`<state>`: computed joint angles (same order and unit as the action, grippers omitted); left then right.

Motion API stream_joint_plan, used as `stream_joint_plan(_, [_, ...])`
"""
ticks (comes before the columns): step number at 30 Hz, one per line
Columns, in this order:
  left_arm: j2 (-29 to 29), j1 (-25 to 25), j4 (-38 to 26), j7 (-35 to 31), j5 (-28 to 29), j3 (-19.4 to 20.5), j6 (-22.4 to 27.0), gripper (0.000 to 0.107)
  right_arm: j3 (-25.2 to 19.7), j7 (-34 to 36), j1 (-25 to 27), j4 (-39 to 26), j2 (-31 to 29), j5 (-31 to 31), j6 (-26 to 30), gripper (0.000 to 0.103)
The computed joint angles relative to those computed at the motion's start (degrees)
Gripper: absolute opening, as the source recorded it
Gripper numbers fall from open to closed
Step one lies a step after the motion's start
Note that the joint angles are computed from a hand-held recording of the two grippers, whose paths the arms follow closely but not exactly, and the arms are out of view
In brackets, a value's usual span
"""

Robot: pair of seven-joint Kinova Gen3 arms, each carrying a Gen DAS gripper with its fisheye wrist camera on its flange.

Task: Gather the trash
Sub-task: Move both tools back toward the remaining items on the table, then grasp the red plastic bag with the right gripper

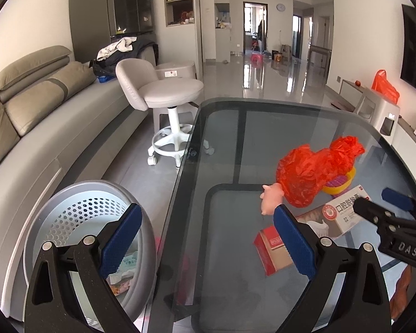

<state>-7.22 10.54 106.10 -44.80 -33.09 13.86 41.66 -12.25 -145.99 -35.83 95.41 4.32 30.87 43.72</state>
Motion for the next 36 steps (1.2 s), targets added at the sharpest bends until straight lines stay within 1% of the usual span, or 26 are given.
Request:
stream_joint_plan(4, [0.5, -0.2, 0.2, 0.7, -1.1, 0.0, 0.3, 0.094, 0.2, -0.3, -1.4, -3.1, 2.5, 2.3, -0.1, 0.083])
stream_joint_plan(7, [0.6, -0.4, 0.4, 0.3, -0.4, -0.9, 0.0, 0.094, 1.0, 0.1, -3.2, -5.9, 4.7, 4.1, 1.0, 0.083])
stream_joint_plan(10, [0.9, -0.7, 0.4, 0.1, 0.1, -1.4, 0.0, 0.094, 2.2, -0.2, -6.2, -9.4, 7.6, 7.6, 3.9, 0.083])
stream_joint_plan(13, [1.0, -0.9, 0.4, -0.2, 0.6, -1.8, -0.1, 0.094, 3.5, 0.6, -8.0, -12.6, 10.2, 8.1, 6.0, 0.083])
stream_joint_plan(18, [1.1, -1.2, 0.5, -0.1, 0.1, -2.0, -0.4, 0.094, 6.0, 2.6, -11.7, -17.0, 15.0, 10.4, 11.8, 0.081])
stream_joint_plan(19, [1.2, -1.2, 0.5, -0.2, 0.2, -2.1, -0.4, 0.094, 6.4, 3.1, -12.2, -17.4, 15.5, 10.7, 12.4, 0.079])
stream_joint_plan(21, [1.1, -1.3, 0.6, -0.9, 0.9, -2.4, -0.6, 0.094, 7.1, 3.3, -13.1, -17.7, 16.2, 11.5, 13.1, 0.057])
stream_joint_plan(22, [1.2, -1.3, 0.5, -1.2, 1.2, -2.5, -0.6, 0.094, 7.1, 4.2, -12.9, -18.1, 16.5, 10.9, 13.5, 0.052])
stream_joint_plan(24, [1.1, -1.3, 0.5, -1.7, 1.7, -2.5, -0.7, 0.094, 6.9, 6.4, -11.8, -18.7, 16.7, 8.5, 13.2, 0.034])
stream_joint_plan(25, [1.1, -1.3, 0.5, -1.8, 1.7, -2.5, -0.7, 0.094, 7.0, 6.6, -11.6, -18.4, 16.5, 7.8, 12.6, 0.03])
stream_joint_plan(27, [1.0, -1.3, 0.6, -2.2, 2.0, -2.5, -0.9, 0.094, 7.1, 6.8, -11.0, -17.1, 15.5, 6.7, 11.3, 0.018])
stream_joint_plan(29, [0.8, -1.3, 0.7, -2.3, 2.0, -2.3, -1.0, 0.094, 7.1, 6.3, -10.3, -15.7, 14.1, 5.7, 9.4, 0.014])
stream_joint_plan(33, [0.5, -1.3, 1.0, -3.8, 3.4, -2.5, -2.0, 0.094, 6.6, 4.6, -8.2, -12.2, 10.5, 3.7, 4.6, 0.013])
stream_joint_plan(36, [0.6, -1.2, 1.0, -5.8, 4.9, -2.5, -2.7, 0.094, 5.9, 2.7, -6.8, -9.4, 6.9, 3.1, 2.3, 0.013])
